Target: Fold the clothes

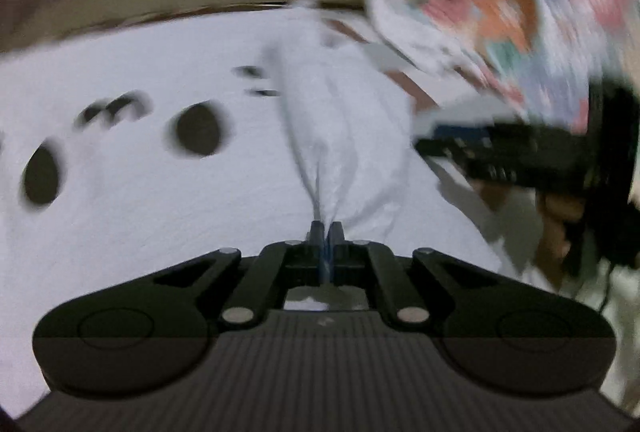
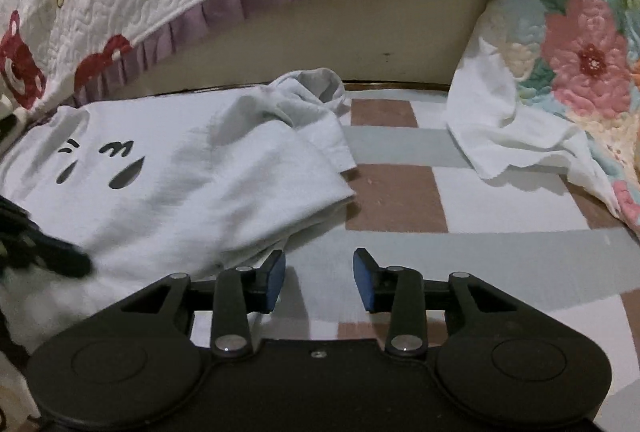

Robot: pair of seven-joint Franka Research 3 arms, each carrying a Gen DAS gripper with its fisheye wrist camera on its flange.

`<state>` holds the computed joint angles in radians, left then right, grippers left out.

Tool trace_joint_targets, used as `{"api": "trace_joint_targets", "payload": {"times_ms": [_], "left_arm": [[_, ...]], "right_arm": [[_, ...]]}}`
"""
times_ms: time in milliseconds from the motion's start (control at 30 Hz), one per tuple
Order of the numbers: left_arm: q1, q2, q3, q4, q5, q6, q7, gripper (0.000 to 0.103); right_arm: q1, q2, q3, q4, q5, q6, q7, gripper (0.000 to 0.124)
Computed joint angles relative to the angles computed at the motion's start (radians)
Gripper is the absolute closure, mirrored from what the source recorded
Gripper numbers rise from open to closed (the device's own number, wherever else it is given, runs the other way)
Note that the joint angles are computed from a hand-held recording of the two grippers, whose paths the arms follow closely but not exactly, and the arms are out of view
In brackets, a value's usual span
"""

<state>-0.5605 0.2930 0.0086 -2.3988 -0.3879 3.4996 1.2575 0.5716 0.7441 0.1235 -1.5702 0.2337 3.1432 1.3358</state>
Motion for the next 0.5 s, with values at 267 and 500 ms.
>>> {"api": "trace_joint_targets", "payload": {"times_ms": [267, 500], "left_arm": [[0.259, 0.015, -0.167, -0.111, 0.252, 0.2, -0.324, 0.102], [0.182, -0.005, -0.104, -0.126, 0.094, 0.193, -0.248, 0.102]], "right_arm": [[0.094, 0.125, -0.107, 0.207, -0.016, -0.048, 0.089, 0.073], [0.073, 0.011, -0.071, 0.047, 0.019, -0.006, 0.181, 0.073]]}}
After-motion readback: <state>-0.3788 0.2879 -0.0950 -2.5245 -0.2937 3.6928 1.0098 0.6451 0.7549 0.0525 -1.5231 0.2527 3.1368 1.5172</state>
